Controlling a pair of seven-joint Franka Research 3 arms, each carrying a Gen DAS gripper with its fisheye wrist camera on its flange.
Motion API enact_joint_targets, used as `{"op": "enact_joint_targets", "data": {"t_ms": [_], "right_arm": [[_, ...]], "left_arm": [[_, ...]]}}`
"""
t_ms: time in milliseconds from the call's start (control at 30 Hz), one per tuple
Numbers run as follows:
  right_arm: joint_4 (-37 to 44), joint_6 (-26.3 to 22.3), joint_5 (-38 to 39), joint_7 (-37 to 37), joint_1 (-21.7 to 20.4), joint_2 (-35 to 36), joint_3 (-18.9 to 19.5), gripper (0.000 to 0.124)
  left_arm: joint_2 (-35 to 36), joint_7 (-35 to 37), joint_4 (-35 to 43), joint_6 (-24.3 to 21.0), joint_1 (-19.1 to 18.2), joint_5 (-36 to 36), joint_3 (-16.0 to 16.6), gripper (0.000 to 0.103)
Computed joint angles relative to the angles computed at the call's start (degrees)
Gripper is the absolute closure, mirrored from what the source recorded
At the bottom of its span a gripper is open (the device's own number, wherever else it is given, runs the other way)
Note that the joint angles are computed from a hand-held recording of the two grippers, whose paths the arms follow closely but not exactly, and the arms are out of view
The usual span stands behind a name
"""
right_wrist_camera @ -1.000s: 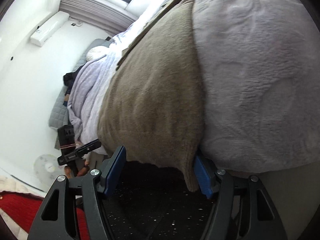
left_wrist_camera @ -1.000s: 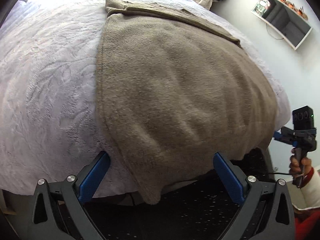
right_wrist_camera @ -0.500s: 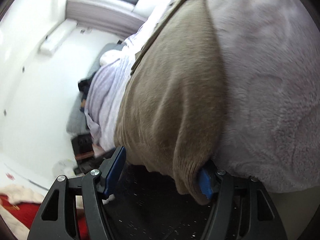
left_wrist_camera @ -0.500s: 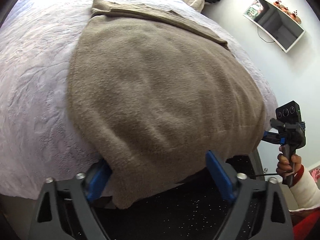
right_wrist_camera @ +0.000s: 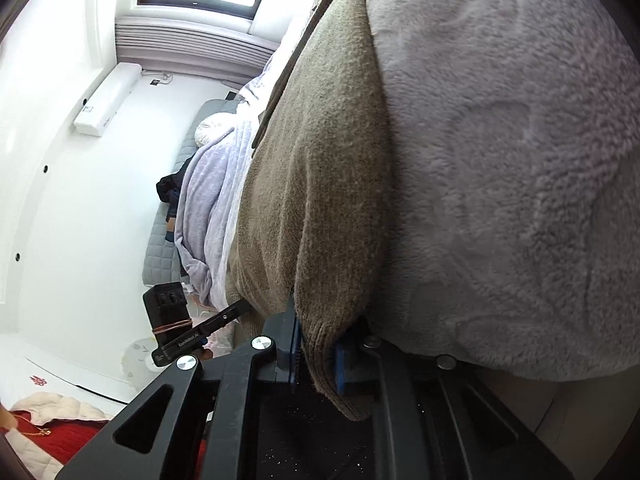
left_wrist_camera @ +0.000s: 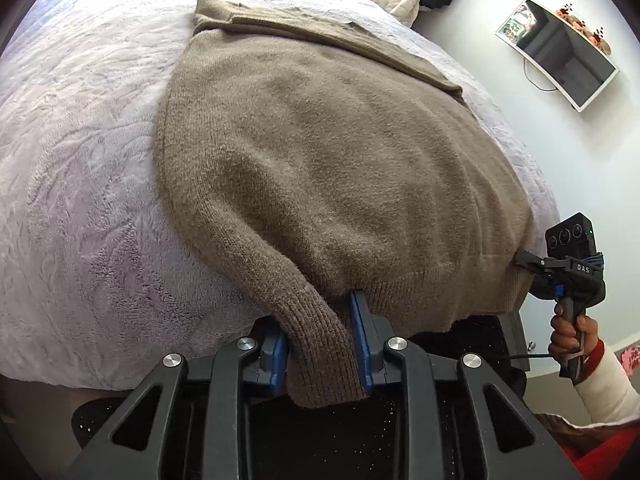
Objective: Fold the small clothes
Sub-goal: 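Grasp the sweater hem with the left tool while the right tool grasps it too, then lift the held ribbed hem with both tools and carry it over toward the collar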
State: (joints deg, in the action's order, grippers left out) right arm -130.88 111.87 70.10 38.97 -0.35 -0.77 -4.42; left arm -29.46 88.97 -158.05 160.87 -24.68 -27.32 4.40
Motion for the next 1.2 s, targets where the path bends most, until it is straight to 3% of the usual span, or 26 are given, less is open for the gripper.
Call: {"op": "enact_joint_targets", "data": {"t_ms": [100, 200, 300, 367, 500, 633, 767, 900, 1000, 1200], "right_arm": [[0.58, -0.69, -0.24, 0.59, -0.26, 0.82, -0.14, 0.106], [0.71, -0.77, -0.54, 1.68, -0.39, 1.02, -0.04, 0.105], [0.7, -0.48, -0.43, 1.77, -0.48, 1.43, 0.14, 0.105], [-0.13, -0.16, -0.28, -0.48, -0.38, -0.13, 0.24, 0.109], [-0.66, -5.3, 4.73, -4.75, -0.6, -2.65, -0.88, 0.111], [1.34, -8.39, 10.16, -6.71, -0.5, -3.28, -1.58, 0.112], [5.77, -10.57, 14.54, -7.27, -0.25, -1.57, -1.42, 0.112], [13.05, -9.05, 15.35, -6.85, 0.49, 1.17, -0.02, 0.112], [20.17, -7.55, 15.98, -5.19, 0.65, 5.06, 1.07, 0.112], [40.37, -4.03, 15.51, 3.59, -0.75, 18.62, 4.7, 0.112]], "left_arm": [[0.84, -1.82, 0.25, 0.21, 0.96, 0.83, -1.41, 0.073], [1.4, -2.34, 0.37, 1.07, 0.21, 0.92, -1.45, 0.058], [1.4, -4.49, 0.04, 2.27, 1.42, 3.36, -3.59, 0.059], [0.41, -5.18, -0.47, 2.93, 1.24, 4.55, -3.57, 0.07], [-3.19, -0.8, -1.53, 5.49, -6.27, -2.13, 5.19, 0.083], [-4.47, 1.63, 0.18, 8.45, -9.14, -4.91, 8.97, 0.083], [-1.71, 1.83, 5.54, 11.27, -8.73, -2.82, 9.25, 0.083], [1.95, 5.26, 12.29, 12.2, -10.77, -2.51, 13.48, 0.083], [7.97, 6.24, 18.98, 11.38, -8.09, -1.91, 12.82, 0.083], [22.33, 14.32, 34.35, 8.17, -7.65, -11.52, 16.46, 0.083]]}}
